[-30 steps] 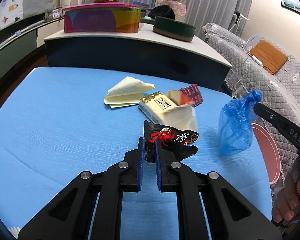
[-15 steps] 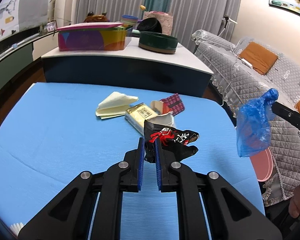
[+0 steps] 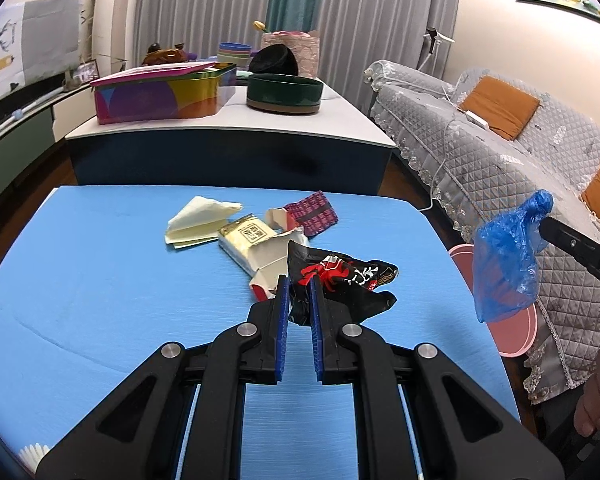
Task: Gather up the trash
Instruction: 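Carry the snack wrapper and blue bag over the pink bin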
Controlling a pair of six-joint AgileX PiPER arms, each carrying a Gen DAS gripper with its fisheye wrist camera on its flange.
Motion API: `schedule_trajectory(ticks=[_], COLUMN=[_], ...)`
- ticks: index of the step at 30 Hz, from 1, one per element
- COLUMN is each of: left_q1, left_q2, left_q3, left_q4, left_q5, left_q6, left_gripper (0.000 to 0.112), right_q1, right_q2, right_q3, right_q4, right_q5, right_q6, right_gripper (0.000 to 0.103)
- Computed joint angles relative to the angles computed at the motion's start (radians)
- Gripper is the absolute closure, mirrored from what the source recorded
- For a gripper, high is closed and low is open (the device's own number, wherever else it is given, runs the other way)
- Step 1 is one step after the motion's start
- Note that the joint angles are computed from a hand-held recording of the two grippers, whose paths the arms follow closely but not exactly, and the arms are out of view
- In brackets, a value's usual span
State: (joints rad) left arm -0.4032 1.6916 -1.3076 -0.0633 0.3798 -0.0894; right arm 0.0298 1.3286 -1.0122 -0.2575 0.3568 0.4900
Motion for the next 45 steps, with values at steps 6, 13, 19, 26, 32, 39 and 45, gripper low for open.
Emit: schedule_trajectory(ticks=[6, 13, 19, 26, 32, 39, 45], left_q1=[-0.049, -0.111, -0.160, -0.217, -0.257, -0.307, -0.348], left_q2=[0.017, 0.037, 0.052, 0.092, 0.134, 0.210, 0.308], left_q3=[-0.017, -0.039, -0.069, -0.132, -0.212, -0.357, -0.527], left_q4=[0.074, 0.128, 0.142, 0.166, 0.198, 0.232, 0.219], left_q5=[-0.001, -0.009, -0.002, 0.044, 0.092, 0.162, 0.238], left_q6=[-0.075, -0.131, -0.149, -0.172, -0.194, -0.220, -0.198], left_gripper=[0.102, 0.102, 0.102, 0.102, 0.102, 0.102, 0.102], right_q1=[-0.058, -0.138, -0.199, -0.309, -0.407, -0.499, -0.580], right_q2=[-0.031, -0.060, -0.082, -0.089, -0.068, -0.033, 0.007], right_q3=[0.049, 0.091, 0.116, 0.125, 0.121, 0.106, 0.082], right_q4=[0.037, 0.135, 0.183, 0.391, 0.634, 0.856, 0.973], right_q5=[-0.026, -0.045, -0.053, -0.059, -0.051, -0.042, -0.014], right_q6=[-0.035, -0.140, -0.204, -0.409, -0.635, -0.835, -0.922], right_gripper=[0.102, 0.102, 0.102, 0.102, 0.102, 0.102, 0.102])
